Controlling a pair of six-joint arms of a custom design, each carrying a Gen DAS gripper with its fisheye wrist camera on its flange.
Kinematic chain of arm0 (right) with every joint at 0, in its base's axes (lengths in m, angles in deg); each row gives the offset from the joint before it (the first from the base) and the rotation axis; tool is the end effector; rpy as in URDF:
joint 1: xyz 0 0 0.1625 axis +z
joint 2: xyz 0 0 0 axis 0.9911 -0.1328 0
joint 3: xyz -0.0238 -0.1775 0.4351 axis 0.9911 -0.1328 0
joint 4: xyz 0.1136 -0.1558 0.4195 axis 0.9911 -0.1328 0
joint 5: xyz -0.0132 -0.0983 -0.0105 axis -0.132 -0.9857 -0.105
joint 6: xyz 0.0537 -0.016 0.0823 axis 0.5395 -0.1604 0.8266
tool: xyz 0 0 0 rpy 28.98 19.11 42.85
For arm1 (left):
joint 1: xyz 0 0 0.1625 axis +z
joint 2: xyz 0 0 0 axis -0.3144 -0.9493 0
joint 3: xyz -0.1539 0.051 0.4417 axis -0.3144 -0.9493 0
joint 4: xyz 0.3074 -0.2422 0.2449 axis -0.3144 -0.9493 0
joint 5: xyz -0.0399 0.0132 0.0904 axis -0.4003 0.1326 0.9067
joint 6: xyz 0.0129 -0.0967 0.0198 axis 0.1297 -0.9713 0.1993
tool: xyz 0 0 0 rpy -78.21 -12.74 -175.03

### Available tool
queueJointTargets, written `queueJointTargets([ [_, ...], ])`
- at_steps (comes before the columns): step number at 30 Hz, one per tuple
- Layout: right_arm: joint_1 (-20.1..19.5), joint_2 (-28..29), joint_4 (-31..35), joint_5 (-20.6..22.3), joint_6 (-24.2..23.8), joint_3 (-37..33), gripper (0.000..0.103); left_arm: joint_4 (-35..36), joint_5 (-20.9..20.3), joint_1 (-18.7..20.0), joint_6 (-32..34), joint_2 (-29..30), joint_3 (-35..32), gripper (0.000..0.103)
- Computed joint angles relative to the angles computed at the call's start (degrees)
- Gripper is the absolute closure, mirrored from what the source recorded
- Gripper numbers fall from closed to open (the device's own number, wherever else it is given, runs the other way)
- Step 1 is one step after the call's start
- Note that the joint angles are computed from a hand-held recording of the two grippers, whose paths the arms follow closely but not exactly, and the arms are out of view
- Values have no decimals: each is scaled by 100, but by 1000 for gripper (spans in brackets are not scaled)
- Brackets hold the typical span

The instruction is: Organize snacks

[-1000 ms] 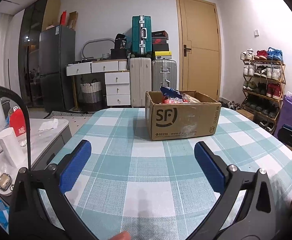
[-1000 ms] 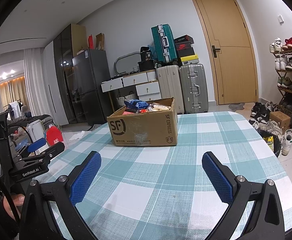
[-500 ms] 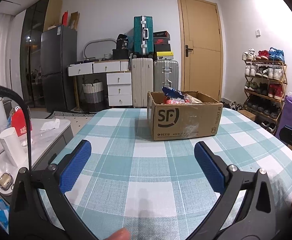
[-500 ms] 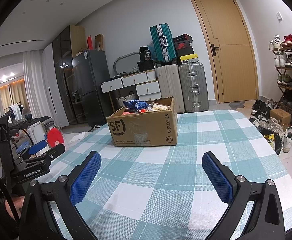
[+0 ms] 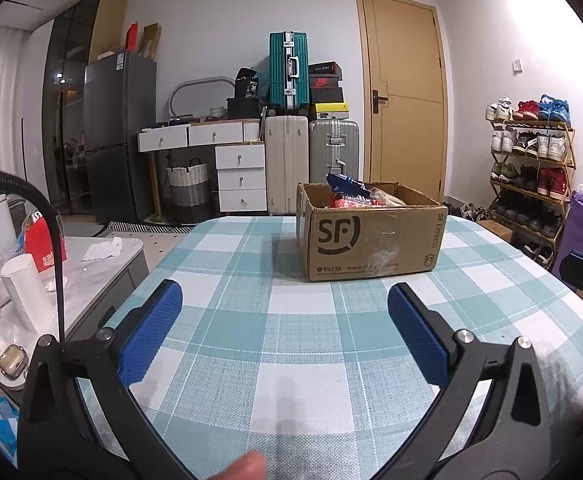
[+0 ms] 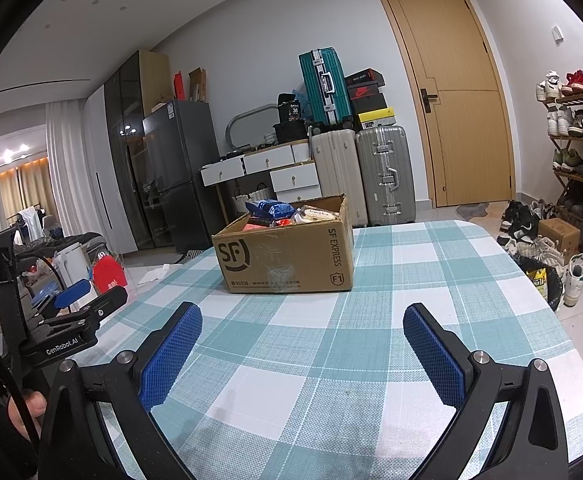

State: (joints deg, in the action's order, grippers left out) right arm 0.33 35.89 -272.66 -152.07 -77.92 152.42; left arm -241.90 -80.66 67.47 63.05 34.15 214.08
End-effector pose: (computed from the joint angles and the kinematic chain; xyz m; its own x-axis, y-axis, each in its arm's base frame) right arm 0.0816 -0.3319 0.0927 -0.8195 0.0733 0.5683 -0.5271 0.2927 -0.7978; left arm -0.1218 -0.4372 0.0487 -0.6740 0.2933 -0.6780 0.7385 0.2894 -0.6090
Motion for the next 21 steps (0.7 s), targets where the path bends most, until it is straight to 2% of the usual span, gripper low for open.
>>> queueJointTargets([
  [16, 18, 15, -22, -28, 3, -11, 1, 71, -181, 19, -7, -59, 72, 0],
  [21, 19, 20, -26, -33, -11, -13, 1, 40, -112, -6, -18, -38, 62, 0],
])
